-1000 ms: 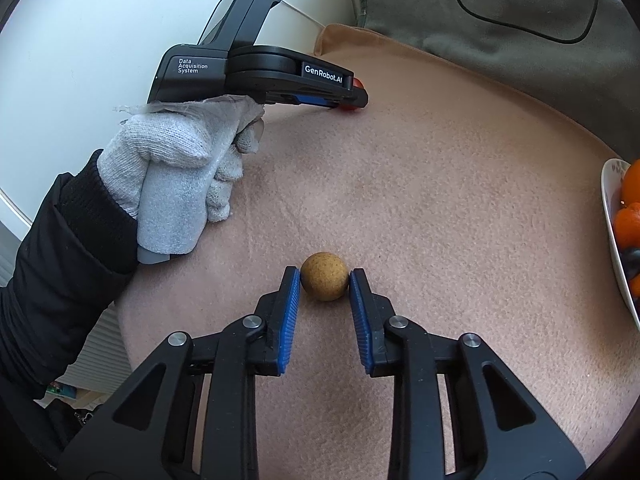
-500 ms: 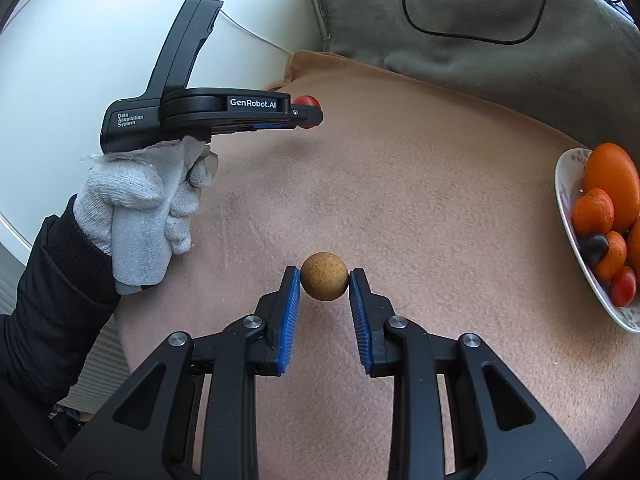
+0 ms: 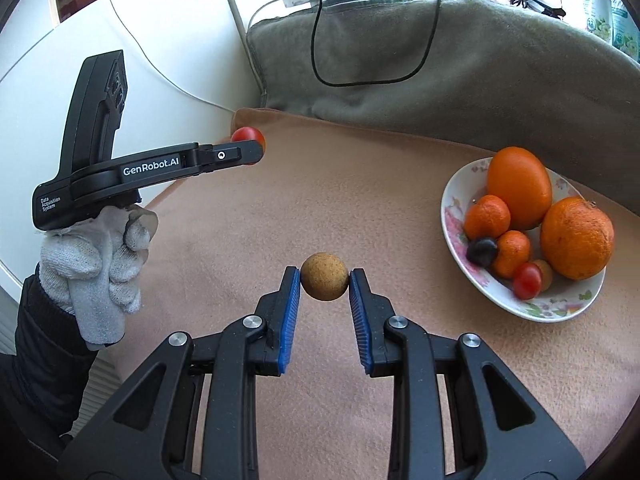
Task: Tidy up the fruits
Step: 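Carry the red tomato and kiwi over the plate with both tools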
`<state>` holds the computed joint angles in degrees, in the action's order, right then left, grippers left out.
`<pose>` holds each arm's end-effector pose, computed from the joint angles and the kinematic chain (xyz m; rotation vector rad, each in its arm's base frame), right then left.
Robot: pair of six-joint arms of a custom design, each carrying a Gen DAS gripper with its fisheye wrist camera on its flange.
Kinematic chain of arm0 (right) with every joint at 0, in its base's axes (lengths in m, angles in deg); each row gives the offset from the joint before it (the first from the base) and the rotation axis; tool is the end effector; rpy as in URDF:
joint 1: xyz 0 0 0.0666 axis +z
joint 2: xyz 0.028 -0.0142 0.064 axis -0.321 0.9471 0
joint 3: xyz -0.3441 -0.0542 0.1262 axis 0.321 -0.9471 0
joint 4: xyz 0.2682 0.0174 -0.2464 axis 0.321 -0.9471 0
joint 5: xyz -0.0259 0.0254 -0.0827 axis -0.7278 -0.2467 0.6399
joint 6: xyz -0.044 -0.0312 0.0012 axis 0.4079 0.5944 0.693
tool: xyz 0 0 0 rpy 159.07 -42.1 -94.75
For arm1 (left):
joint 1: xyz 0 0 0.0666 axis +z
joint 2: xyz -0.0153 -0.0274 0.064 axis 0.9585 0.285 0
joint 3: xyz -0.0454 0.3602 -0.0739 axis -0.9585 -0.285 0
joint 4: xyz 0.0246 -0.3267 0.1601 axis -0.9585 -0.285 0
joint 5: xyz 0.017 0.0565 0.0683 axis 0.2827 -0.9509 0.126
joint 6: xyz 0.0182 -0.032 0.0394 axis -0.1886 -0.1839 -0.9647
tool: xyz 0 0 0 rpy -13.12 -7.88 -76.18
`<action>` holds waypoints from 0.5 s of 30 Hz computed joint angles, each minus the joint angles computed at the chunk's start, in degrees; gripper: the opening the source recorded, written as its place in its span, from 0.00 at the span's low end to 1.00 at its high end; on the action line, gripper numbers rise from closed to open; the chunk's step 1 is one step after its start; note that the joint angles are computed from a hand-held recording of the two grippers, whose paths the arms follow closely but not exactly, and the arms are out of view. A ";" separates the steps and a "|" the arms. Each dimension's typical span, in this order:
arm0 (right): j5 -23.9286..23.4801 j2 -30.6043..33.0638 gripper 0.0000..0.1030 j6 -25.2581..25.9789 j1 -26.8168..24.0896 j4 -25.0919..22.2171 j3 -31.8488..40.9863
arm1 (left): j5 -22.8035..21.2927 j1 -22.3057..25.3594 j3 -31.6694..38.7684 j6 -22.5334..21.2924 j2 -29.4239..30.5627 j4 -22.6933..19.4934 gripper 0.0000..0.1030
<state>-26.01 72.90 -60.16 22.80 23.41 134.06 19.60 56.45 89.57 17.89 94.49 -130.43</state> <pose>0.3445 0.3046 0.5264 -0.6336 2.3218 0.4477 0.3764 -0.1194 0.5579 -0.0141 2.2744 -0.4722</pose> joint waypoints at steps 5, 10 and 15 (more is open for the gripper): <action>0.93 -1.60 0.26 -0.67 -2.07 0.39 -0.14 | 0.61 -2.61 1.66 -0.06 1.04 0.37 0.28; 1.72 -2.85 0.26 -0.78 -4.42 0.57 -0.34 | 0.66 -5.20 3.18 -0.12 2.39 0.47 0.28; 1.87 -4.62 0.26 -0.79 -7.40 0.73 -1.05 | 1.00 -6.91 4.72 -0.29 4.00 0.37 0.28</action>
